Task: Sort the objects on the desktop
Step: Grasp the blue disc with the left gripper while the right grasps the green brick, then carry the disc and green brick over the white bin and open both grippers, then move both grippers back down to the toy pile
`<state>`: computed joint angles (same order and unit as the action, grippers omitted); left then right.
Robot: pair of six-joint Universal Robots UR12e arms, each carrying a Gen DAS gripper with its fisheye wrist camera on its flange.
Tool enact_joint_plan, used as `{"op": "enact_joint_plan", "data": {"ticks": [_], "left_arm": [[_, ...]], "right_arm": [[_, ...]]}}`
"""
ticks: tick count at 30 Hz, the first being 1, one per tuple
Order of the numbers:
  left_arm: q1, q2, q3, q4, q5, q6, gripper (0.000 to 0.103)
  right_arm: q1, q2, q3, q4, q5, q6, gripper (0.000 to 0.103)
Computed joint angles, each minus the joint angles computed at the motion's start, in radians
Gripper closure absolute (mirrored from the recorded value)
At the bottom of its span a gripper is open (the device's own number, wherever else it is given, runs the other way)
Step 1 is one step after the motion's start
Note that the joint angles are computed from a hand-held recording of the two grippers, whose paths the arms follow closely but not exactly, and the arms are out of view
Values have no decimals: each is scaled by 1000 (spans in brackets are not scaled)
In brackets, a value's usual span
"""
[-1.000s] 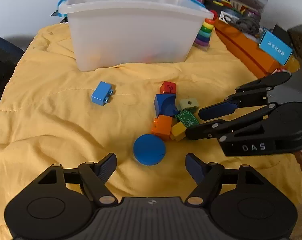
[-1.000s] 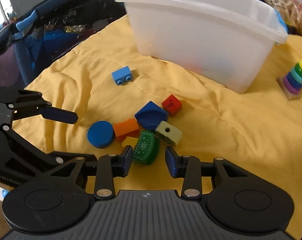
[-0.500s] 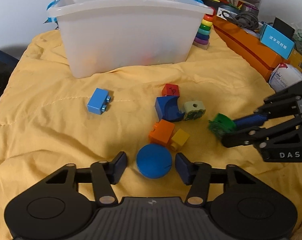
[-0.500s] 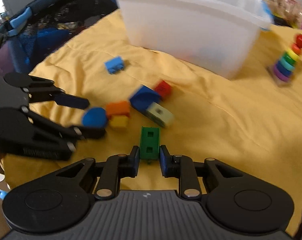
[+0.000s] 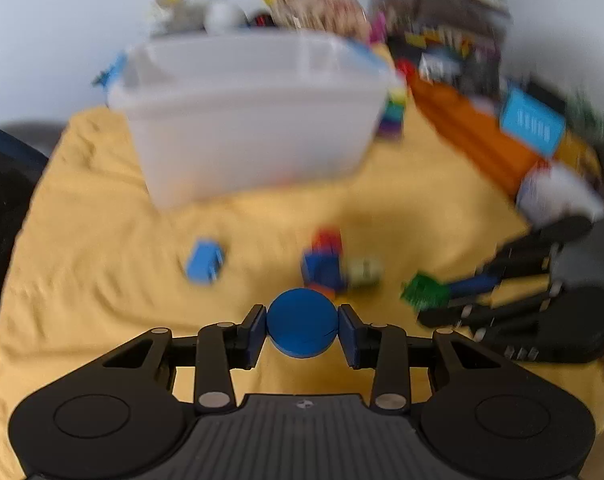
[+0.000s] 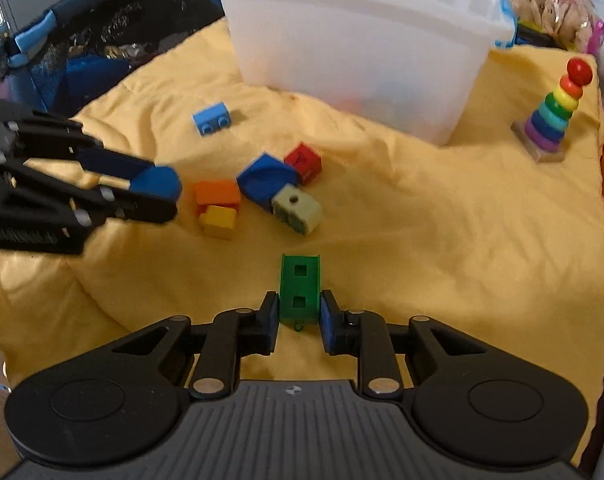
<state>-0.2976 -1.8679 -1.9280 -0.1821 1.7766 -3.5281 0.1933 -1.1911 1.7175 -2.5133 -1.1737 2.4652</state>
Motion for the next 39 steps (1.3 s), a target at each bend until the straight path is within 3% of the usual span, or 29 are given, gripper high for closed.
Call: {"op": "enact_joint_plan", "data": {"ticks": [5,11,15,18,22,24,26,32,35,39], "left_arm": [[20,1,50,100,60,70,61],[56,-34,145,164,74,125,61],[71,-69,207,137,90,147,61],[85,-98,242,86,98,136,61],[105,-124,261,13,86,57,61],[107,-129,267,-25,88,43,61],[101,-123,256,-15,101,49,58],[58,-70,157,160,138,94,43],[41,-43,113,143,105,67,43],[22,-30,67,63,40,9,43]], "right_arm": [[-4,9,-40,-88,53,47,79],[1,62,-154,-196,101,147,79],[8,104,-230,-240,108,227,79],[24,146,-293,-221,80,275,79],[42,184,-332,-204,-1,317,79],[42,190,-338,-171,-7,341,74],[43,184,-325,-174,-11,342,65],[15,132,-233,-318,62,284,65],[-1,105,-195,-328,107,244,65],[-14,75,-152,-258,118,199,65]]}}
